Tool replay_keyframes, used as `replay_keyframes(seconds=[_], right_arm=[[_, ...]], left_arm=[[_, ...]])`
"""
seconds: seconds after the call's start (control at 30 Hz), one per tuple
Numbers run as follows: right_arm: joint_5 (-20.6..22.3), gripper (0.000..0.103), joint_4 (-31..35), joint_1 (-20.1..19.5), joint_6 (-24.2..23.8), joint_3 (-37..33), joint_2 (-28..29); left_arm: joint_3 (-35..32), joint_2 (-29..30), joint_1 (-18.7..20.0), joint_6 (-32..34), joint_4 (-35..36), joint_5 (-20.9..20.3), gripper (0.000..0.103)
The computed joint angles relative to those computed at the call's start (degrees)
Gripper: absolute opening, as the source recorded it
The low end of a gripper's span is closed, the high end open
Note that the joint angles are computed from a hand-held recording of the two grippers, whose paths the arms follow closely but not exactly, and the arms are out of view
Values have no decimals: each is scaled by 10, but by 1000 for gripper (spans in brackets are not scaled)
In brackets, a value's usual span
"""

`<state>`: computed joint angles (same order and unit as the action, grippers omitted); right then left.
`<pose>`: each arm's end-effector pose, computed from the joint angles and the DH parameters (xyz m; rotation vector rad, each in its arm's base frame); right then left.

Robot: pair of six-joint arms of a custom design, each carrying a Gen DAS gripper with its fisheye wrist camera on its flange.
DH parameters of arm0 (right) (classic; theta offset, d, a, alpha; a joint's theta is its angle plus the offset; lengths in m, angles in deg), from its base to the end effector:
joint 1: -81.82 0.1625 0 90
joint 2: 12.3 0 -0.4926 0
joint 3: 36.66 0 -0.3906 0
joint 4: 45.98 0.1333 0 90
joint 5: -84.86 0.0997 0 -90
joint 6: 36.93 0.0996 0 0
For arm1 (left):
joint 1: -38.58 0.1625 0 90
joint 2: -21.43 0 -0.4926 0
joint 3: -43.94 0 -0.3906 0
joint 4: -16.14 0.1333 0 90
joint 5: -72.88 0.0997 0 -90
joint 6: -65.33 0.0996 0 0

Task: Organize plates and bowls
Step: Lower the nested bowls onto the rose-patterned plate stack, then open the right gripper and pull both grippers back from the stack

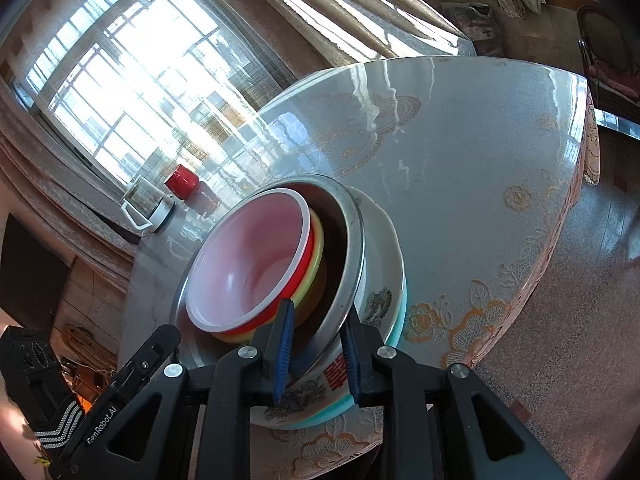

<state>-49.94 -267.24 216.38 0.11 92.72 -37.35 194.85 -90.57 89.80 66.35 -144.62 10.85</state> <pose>0.3751 -0.2909 -0.0252 -0.0855 -2.6091 1.1705 -0.0166 -0.3080 0.3518 0.7401 2.6093 -0.9484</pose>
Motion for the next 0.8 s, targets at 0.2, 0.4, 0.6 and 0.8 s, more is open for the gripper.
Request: replay_keyframes(seconds=[0.2,0.4,0.6,0.8], right_arm=[[-8,26,20,14,-8,-4,0],[-9,26,20,19,-6,-5,3],[-44,33,15,44,-6,-4,9],[-114,45,3,83,-30,-10,29]], left_arm=[[7,-25,-20,-26,25,28,37],[7,-42,-32,-39,55,39,47],[5,-82,-55,-84,140,76,72],[6,-148,-97,-136,253,117,99]])
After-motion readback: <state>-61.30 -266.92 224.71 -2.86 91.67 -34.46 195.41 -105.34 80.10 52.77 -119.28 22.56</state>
